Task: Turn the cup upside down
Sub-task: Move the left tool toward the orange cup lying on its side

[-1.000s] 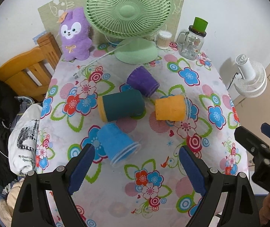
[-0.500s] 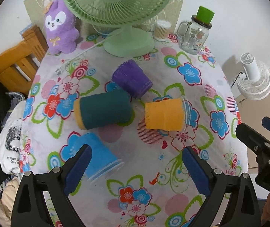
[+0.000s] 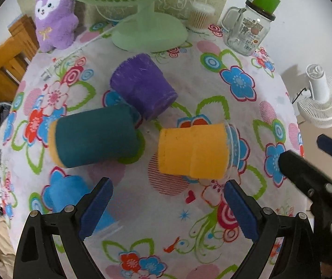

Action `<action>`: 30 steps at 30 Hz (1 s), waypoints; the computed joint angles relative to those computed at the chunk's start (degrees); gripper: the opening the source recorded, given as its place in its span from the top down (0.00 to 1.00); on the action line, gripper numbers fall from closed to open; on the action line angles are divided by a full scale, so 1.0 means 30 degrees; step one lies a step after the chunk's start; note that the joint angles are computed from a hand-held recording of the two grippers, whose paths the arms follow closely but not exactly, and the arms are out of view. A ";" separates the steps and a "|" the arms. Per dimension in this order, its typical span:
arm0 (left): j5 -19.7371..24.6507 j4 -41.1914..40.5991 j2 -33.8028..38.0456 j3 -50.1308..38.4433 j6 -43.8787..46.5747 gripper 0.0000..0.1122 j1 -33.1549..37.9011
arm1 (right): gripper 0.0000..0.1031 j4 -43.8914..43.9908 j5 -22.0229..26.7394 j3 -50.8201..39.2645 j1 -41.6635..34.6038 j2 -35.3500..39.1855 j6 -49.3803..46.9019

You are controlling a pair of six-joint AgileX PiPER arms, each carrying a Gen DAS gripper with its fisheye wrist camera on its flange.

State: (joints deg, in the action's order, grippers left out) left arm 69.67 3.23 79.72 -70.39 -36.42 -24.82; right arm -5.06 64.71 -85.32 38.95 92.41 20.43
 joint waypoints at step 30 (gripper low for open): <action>-0.3785 -0.3136 0.2442 0.0958 0.4514 0.27 0.1161 | 0.07 0.0548 -0.0592 0.1408 -0.1299 0.0708 0.0185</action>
State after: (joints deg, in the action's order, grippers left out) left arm 58.32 -6.17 87.04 -67.51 -22.88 -21.34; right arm -3.41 62.94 -81.10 35.05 94.53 20.98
